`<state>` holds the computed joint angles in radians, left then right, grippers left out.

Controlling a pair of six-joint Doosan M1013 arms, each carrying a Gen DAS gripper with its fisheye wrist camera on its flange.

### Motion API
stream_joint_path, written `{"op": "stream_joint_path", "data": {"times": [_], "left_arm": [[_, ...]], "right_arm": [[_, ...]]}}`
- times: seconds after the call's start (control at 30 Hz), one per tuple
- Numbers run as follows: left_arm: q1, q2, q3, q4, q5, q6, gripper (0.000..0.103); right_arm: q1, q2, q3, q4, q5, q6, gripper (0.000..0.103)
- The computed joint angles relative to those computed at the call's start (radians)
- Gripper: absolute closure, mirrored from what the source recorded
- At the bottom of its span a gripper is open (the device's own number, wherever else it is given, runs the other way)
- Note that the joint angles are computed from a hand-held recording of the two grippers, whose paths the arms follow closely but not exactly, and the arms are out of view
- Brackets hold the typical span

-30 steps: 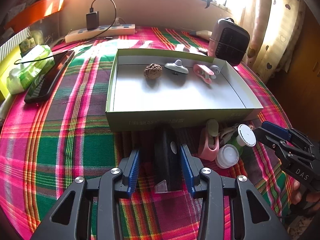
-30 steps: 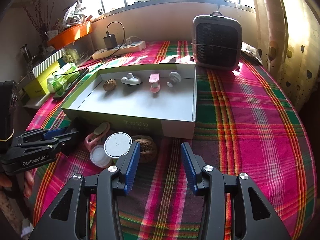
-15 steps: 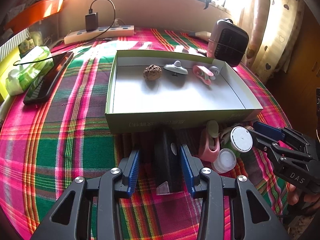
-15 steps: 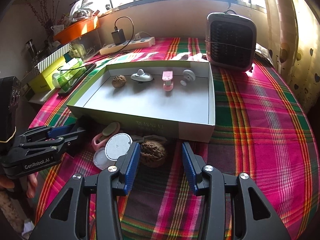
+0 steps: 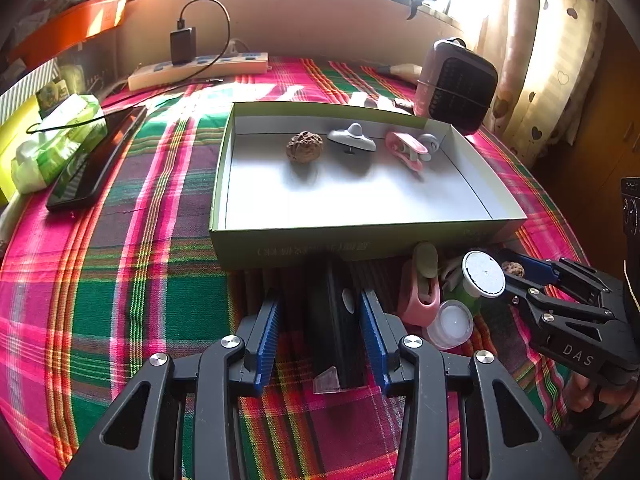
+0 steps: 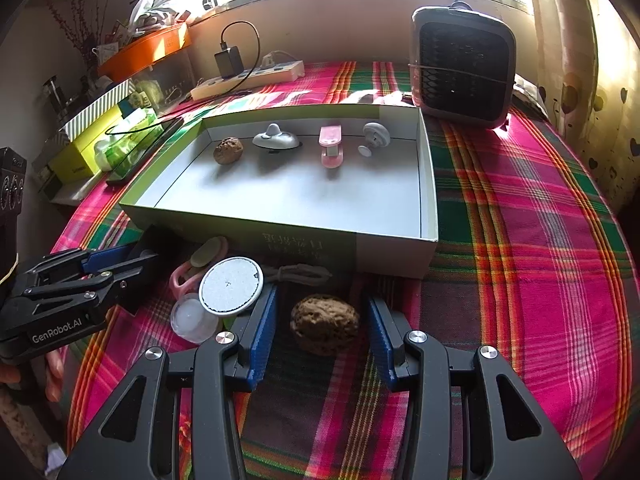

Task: Organize objects
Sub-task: 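Close the left tool on the black brush while the right tool grasps the walnut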

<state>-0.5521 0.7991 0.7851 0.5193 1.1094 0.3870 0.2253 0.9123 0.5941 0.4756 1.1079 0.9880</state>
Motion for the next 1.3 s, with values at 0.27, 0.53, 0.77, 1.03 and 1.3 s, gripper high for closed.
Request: {"op": "stream_joint_path", "data": {"times": [0.27, 0.53, 0.77, 1.03, 1.3], "left_arm": [[-0.001, 0.0, 0.001, 0.001, 0.0, -0.001, 0.065], [-0.002, 0.002, -0.006, 0.004, 0.011, -0.001, 0.069], [-0.003, -0.001, 0.003, 0.017, 0.013, -0.015, 0.078], [-0.004, 0.0, 0.002, 0.021, 0.014, -0.015, 0.078], [-0.003, -0.002, 0.005, 0.021, 0.012, -0.015, 0.078]], "right_arm": [[0.002, -0.014, 0.026, -0.021, -0.021, -0.01, 0.059], [0.004, -0.024, 0.044, -0.038, -0.042, -0.01, 0.068], [0.003, -0.032, 0.059, -0.036, -0.052, -0.01, 0.068], [0.004, -0.035, 0.065, -0.033, -0.054, -0.015, 0.068], [0.003, -0.035, 0.066, -0.034, -0.056, -0.01, 0.068]]}}
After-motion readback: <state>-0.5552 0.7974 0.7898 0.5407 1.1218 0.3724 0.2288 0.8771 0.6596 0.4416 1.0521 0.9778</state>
